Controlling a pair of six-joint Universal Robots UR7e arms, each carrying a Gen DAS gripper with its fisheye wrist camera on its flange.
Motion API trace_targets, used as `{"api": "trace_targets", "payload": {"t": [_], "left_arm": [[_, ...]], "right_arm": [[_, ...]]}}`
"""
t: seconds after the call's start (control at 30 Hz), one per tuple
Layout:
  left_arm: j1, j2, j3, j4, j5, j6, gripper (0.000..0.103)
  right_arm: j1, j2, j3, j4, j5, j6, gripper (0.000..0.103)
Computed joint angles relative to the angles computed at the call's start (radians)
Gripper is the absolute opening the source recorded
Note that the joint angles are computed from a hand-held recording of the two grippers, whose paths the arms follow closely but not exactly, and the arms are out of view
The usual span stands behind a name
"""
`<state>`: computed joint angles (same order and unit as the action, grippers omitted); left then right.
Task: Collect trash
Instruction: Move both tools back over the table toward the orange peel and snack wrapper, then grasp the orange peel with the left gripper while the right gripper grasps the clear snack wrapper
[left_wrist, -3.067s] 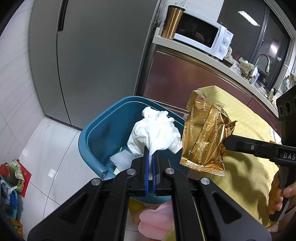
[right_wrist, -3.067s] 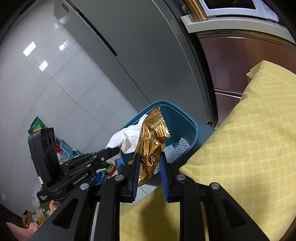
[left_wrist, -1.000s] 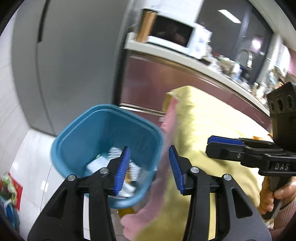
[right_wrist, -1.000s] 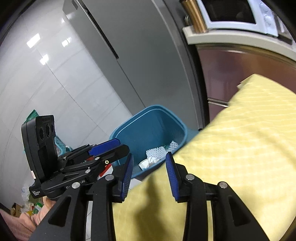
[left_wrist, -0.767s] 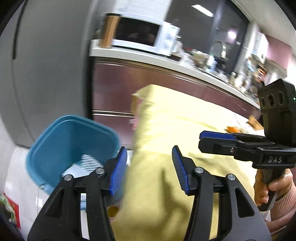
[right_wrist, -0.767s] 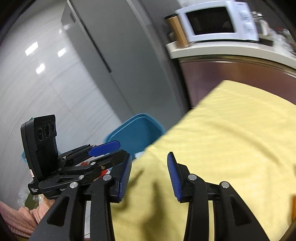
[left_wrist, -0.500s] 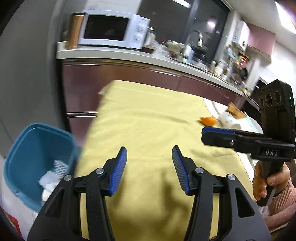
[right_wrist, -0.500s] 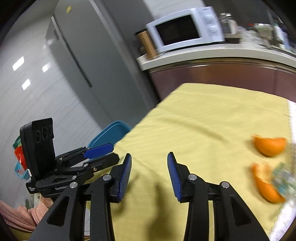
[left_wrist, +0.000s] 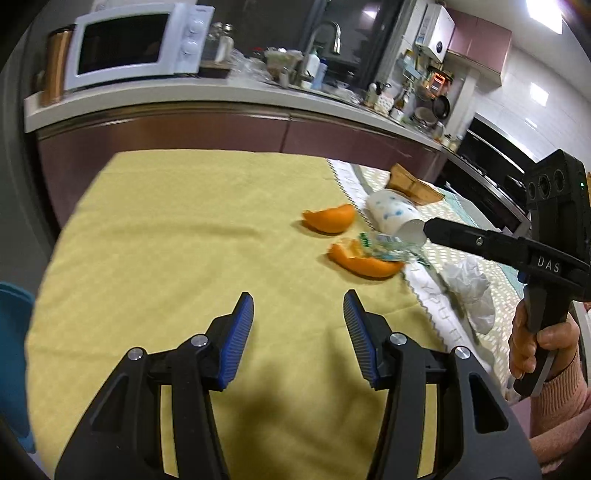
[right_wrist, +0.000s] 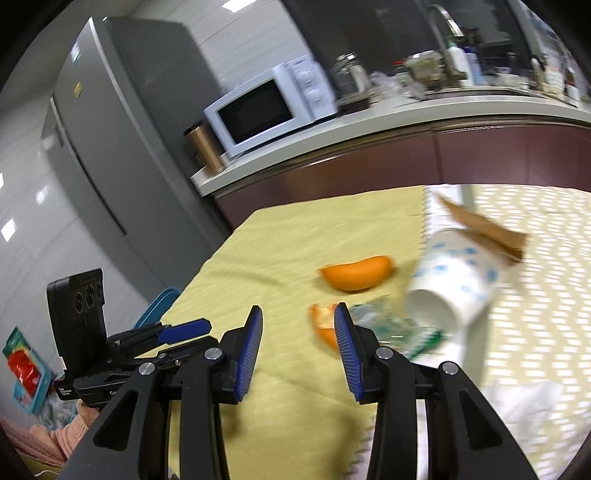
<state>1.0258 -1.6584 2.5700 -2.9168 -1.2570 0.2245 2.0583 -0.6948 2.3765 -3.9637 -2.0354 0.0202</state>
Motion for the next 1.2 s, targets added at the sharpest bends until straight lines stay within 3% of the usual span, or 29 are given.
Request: {"api": "trace_targets", "payload": {"t": [0.33,0.6,0.8,0.83,0.9,1.03,1.2], "left_arm": [[-0.045,0.207,-0.066,-0.035,-0.017,-0.061,0.052],[-0.051,0.325,-0.122,-0.043,0.017,-0.091,0.052],[-0.039,0.386,-0.175,-0.01,-0.003,-0.095,0.055],[-0.037,0.394,-0.183,-0.003,-0.009,-0.094,0.055],[-0.04,0.399,-0.182,-0.006,-0.011,-0.092,0.055],[-0.042,0.403,-0.177,-0.009,-0.026,-0.086,0.056],[-0.034,0.401,-0.18,0.006,-0.062,-0.094,0.055]], "right_arm": [[-0.069,-0.048,0.099,-0.118,0.003,-0.003,0.039],[-0.112,-0.02,0.092,-0.08,0.044,0.012,0.045],[-0.143,-0.004,0.077,-0.057,0.063,0.026,0.045],[-0.146,-0.002,0.074,-0.047,0.062,0.028,0.044],[-0.152,-0.004,0.072,-0.025,0.068,0.023,0.03],[-0.161,-0.008,0.073,-0.019,0.076,0.024,0.028],[-0.156,-0.008,0.071,-0.02,0.079,0.005,0.018]]}}
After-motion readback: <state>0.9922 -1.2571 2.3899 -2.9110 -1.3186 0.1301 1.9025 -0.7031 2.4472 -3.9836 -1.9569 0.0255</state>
